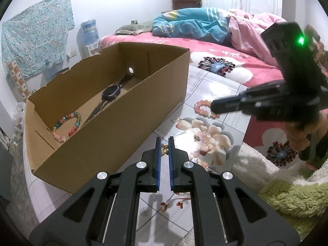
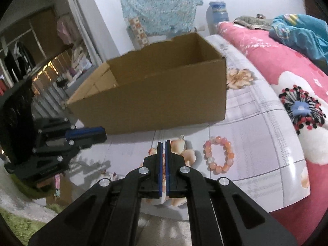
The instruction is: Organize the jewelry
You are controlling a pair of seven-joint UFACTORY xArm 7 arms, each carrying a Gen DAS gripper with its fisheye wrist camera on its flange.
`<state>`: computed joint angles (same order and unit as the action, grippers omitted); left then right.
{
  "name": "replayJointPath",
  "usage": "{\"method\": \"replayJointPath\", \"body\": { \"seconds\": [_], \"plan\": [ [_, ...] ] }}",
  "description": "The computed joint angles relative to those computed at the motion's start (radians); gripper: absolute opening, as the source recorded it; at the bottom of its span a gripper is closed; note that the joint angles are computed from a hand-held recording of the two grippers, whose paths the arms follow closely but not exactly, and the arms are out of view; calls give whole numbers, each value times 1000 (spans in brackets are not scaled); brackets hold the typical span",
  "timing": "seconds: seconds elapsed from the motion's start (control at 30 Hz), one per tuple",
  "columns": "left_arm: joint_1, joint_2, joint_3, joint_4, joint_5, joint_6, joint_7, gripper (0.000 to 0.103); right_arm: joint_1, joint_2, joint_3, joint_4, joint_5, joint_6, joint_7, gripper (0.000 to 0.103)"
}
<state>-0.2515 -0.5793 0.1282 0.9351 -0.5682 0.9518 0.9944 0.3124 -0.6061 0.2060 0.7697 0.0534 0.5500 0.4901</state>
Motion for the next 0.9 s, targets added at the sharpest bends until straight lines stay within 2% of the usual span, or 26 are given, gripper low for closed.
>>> {"method": "replayJointPath", "body": {
  "seconds": [0.03,0.1,0.33,0.37,0.47,0.57,0.7,0.9],
  "plan": [
    [1,-1,-1,-2,1,1,-1,6,1,20,5,12,-5,19,-5,6],
    [2,-7,-4,-8,4,1,-3,6,-2,45,18,26,-25,50,-10,16],
    [1,-13,-3,-24,11,-1,-5,6,-21,144,63,81,-124,122,4,17],
    [1,-12,-2,-24,10,-2,-5,6,-17,154,64,88,-131,134,2,17],
    [2,-9,1,-28,8,-5,-4,6,-17,173,76,118,-178,172,3,3],
    [3,-2,5,-27,-1,-7,-6,6,1,173,37,122,-121,179,10,2],
    [5,1,10,-28,-10,-5,1,6,47,112,-62,59,68,97,-20,2],
    [10,4,17,-26,-26,-4,7,6,68,17,-126,12,227,28,-56,2]
  ]
}}
